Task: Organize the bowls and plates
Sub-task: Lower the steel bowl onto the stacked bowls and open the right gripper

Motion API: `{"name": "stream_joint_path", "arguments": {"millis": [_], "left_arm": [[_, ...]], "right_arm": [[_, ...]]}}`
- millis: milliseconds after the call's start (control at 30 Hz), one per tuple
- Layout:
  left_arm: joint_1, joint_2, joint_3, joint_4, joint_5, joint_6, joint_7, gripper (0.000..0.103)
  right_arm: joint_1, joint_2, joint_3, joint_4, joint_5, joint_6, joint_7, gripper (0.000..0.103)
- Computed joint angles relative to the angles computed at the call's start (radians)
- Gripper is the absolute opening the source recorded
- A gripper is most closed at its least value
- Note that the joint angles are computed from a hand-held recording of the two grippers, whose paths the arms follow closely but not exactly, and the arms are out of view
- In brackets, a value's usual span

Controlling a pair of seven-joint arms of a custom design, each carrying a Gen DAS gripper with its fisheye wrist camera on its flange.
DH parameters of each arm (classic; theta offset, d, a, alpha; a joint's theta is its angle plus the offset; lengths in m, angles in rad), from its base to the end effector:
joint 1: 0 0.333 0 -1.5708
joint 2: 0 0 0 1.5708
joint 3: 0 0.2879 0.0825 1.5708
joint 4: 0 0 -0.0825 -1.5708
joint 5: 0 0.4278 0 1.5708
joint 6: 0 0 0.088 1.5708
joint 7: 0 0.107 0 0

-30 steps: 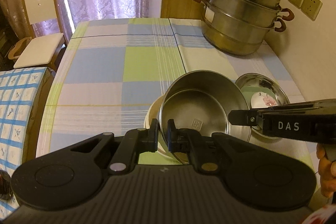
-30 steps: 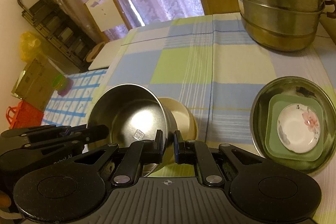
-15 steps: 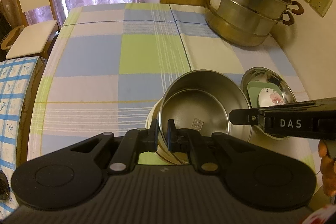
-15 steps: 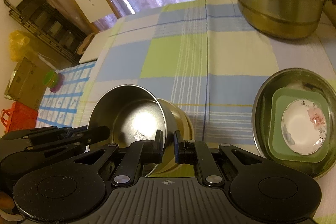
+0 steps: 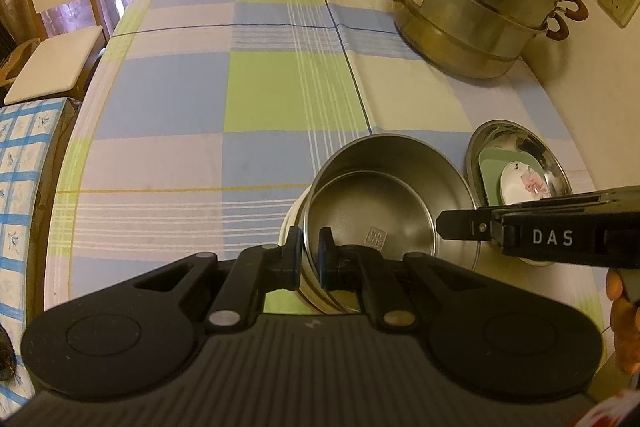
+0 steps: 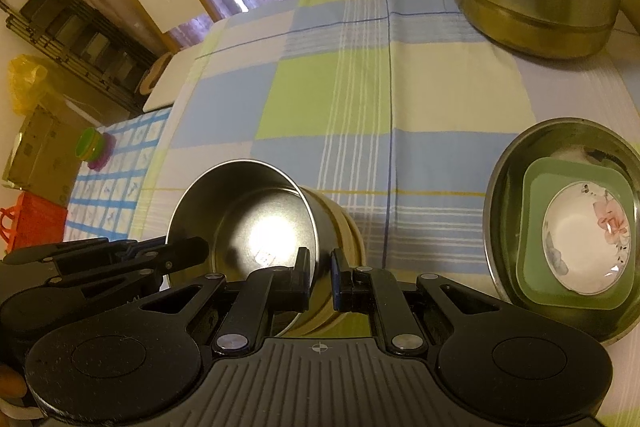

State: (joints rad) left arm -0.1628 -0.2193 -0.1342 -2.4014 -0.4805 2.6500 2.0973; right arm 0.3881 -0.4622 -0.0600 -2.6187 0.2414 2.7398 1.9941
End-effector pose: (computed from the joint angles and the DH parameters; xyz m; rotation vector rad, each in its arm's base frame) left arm 0.5207 -0.1463 0.3950 -1.5173 2.4319 -0.7547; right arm 0.4566 0.1464 0.4173 -1.5158 2.0369 -0.0795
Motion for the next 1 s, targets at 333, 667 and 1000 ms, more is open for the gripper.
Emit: {"name": "stream_joint_path", "arguments": {"millis": [333,667,1000], "left_arm": [[0.003,0.027,-0.005,0.020,0.013,-0.010,-0.016,0.007],[0.008,0.046,-0.011,0.031,0.028,-0.013,-0.029,0.007],[0.006,0.048,-0.013,0.027,0.031,0.000,-0.027,0.011]], "right_arm": [[0.000,0.021,-0.005,0.012,0.020,-0.010,-0.015,0.010],[-0.001,0.030,-0.007,0.017,0.039,-0.015,-0.027,0.010],[-0.029,0.031,0.022,0.020,0.008,-0.014,-0.003,0.010]]}}
